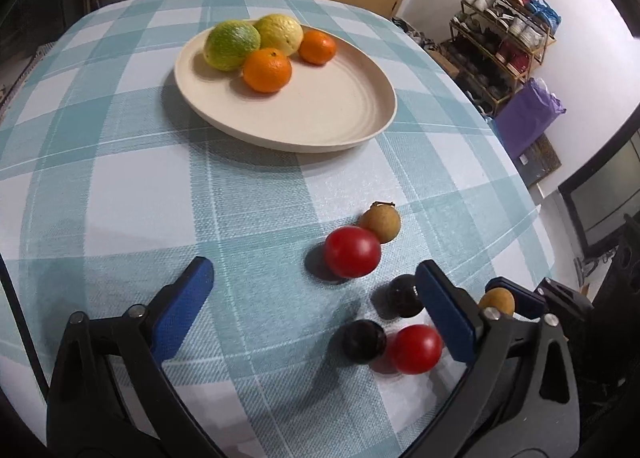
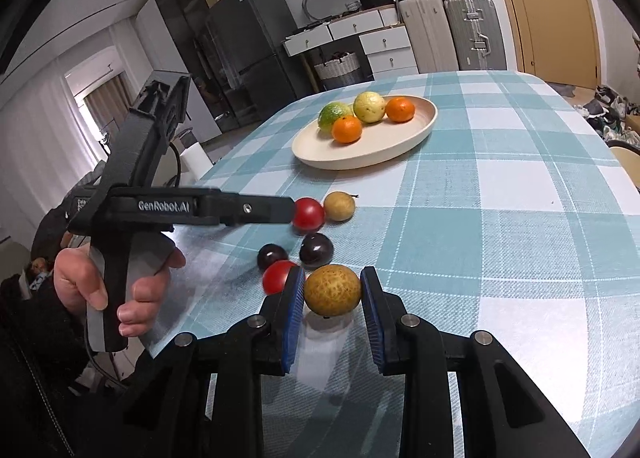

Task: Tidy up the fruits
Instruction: 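Grasp a red tomato with the left tool while the right tool grasps a brown fruit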

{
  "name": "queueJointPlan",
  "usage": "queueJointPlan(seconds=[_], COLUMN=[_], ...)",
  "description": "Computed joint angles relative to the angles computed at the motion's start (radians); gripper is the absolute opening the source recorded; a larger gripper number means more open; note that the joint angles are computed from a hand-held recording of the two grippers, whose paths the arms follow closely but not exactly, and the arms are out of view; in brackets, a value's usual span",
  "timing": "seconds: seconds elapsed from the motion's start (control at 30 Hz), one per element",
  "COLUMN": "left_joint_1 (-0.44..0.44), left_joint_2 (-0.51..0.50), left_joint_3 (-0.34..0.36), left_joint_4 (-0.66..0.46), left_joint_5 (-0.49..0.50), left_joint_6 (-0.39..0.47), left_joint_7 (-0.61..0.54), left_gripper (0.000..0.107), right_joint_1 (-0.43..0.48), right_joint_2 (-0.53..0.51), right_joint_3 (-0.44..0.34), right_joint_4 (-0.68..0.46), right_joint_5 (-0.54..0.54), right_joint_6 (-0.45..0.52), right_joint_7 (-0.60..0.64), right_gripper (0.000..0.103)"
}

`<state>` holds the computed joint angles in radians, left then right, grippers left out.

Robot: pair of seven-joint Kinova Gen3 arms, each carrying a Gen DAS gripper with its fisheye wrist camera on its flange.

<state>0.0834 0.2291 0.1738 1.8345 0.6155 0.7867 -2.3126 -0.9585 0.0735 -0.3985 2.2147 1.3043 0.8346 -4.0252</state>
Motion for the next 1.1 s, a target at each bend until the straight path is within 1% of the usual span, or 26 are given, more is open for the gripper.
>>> queueJointPlan(seconds=[0.07,0.13,0.2,0.33,0.4,0.43,0.5,0.57,0.63,0.67,1.03,1.1], left_joint_1=[-0.009,-0.013,-0.019,-0.006,0.003,0.006,0.006,-0.004,-0.005,-0.01,-0.03,-0.037], left_joint_2=[0.019,0.022,0.031,0.032,0.028,0.027,0.031,0.03,0.028,0.03,0.018,0.014], left_joint_3=[0.006,0.01,0.015,0.016,0.014,0.014,0.015,0.02,0.021,0.023,0.008,0.005], left_joint_4=[-0.014,-0.015,-0.025,-0.03,-0.027,-0.026,-0.029,-0.023,-0.018,-0.017,-0.01,-0.012], left_joint_5=[0.02,0.032,0.044,0.035,0.025,0.021,0.022,0.039,0.046,0.058,0.098,0.107], left_joint_6=[0.021,0.022,0.044,0.047,0.035,0.032,0.033,0.031,0.025,0.03,0.05,0.06], left_joint_7=[-0.015,-0.031,-0.055,-0.066,-0.063,-0.061,-0.064,-0.089,-0.107,-0.121,-0.16,-0.167], left_gripper=[0.096,0.091,0.083,0.074,0.062,0.059,0.045,0.039,0.035,0.029,0.028,0.028], right_joint_1=[0.005,0.01,0.013,0.021,0.028,0.03,0.033,0.035,0.038,0.039,0.041,0.049], right_joint_2=[-0.004,-0.009,-0.01,-0.014,-0.018,-0.017,-0.018,-0.018,-0.018,-0.018,-0.017,-0.02], right_joint_3=[0.003,0.005,0.004,0.005,0.006,0.006,0.004,0.005,0.005,0.005,0.005,0.01], right_joint_4=[0.003,0.009,0.009,0.018,0.024,0.023,0.024,0.027,0.03,0.032,0.027,0.029], right_joint_5=[0.002,0.014,0.013,0.027,0.038,0.039,0.037,0.049,0.058,0.063,0.071,0.083], right_joint_6=[-0.004,-0.008,-0.006,-0.015,-0.028,-0.03,-0.03,-0.034,-0.041,-0.044,-0.039,-0.05], right_joint_7=[0.003,-0.005,0.0,-0.015,-0.031,-0.029,-0.024,-0.035,-0.047,-0.052,-0.052,-0.054], right_gripper=[0.029,0.029,0.029,0.029,0.029,0.029,0.029,0.029,0.029,0.029,0.029,0.029])
